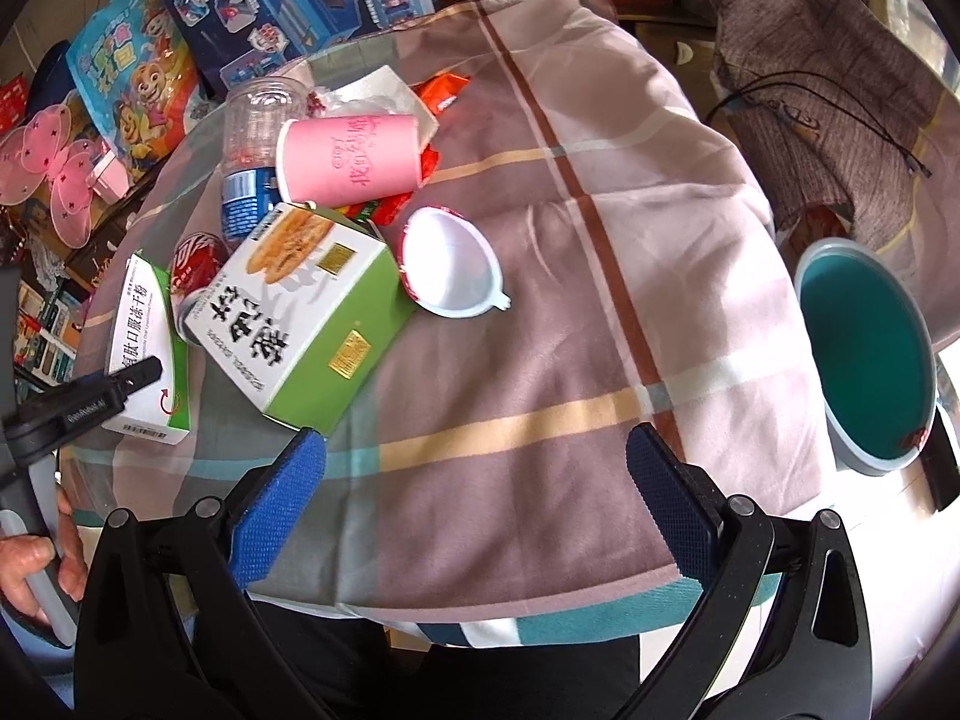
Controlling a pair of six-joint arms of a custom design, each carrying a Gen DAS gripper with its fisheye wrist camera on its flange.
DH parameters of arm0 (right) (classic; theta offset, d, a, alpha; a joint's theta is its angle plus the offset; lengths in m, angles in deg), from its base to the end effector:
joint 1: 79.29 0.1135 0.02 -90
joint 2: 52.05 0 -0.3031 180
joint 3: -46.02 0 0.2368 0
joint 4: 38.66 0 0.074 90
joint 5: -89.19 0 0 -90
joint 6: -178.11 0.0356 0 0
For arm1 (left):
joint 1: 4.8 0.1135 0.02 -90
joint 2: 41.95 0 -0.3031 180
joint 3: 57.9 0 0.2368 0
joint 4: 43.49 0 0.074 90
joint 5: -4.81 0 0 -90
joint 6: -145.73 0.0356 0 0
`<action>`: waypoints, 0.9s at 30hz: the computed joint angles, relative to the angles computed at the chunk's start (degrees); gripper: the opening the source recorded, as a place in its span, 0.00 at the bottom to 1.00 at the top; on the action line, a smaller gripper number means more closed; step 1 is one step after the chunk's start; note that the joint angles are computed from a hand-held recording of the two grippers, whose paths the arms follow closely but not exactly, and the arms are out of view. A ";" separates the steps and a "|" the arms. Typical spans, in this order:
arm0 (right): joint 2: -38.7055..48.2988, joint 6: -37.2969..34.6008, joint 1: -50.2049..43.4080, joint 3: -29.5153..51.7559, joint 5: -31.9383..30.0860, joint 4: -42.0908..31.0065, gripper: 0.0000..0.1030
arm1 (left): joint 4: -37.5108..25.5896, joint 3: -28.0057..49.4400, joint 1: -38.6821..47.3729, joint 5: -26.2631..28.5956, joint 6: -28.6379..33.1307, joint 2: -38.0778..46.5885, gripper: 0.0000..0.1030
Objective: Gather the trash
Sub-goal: 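Grasp the white medicine box with the left gripper, then grasp the clear water bottle with the right gripper while the left holds the box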
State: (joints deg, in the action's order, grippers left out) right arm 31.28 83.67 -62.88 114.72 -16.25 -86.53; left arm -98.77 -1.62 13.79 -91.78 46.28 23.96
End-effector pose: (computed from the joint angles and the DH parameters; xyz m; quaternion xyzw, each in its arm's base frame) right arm 0.2505 0.0837 0.2587 -0.2056 0.9409 0.1543 0.2206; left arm 0.1656 0.0600 0.2515 -0.2482 0.9425 0.0732 0.2117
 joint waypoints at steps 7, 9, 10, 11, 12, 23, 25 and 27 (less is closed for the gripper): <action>2.86 1.74 7.37 10.08 -1.38 -5.96 0.82 | 2.61 -0.69 12.77 7.16 7.28 -0.98 0.31; 5.14 2.74 10.40 14.28 -1.96 -8.03 0.72 | 3.37 -0.18 16.96 9.16 10.05 -0.46 0.31; 6.45 3.43 12.16 16.34 -2.23 -8.73 0.67 | 3.57 0.15 18.68 10.09 11.36 -0.07 0.31; 8.43 4.12 14.21 19.11 -2.69 -9.81 0.63 | 3.67 0.46 20.54 11.21 12.94 0.34 0.31; 9.98 4.78 15.67 21.24 -3.07 -10.76 0.63 | 3.81 0.83 22.38 12.42 14.59 1.00 0.31; 30.69 7.72 28.83 42.58 0.06 -18.75 0.63 | 4.71 4.49 34.58 21.46 26.40 9.00 0.34; 33.61 7.72 29.84 45.34 1.04 -20.18 0.63 | 4.87 4.64 35.16 22.57 27.55 9.98 0.34; 35.31 7.38 30.37 46.75 2.25 -20.88 0.63 | 5.12 4.71 35.42 23.07 28.20 11.22 0.34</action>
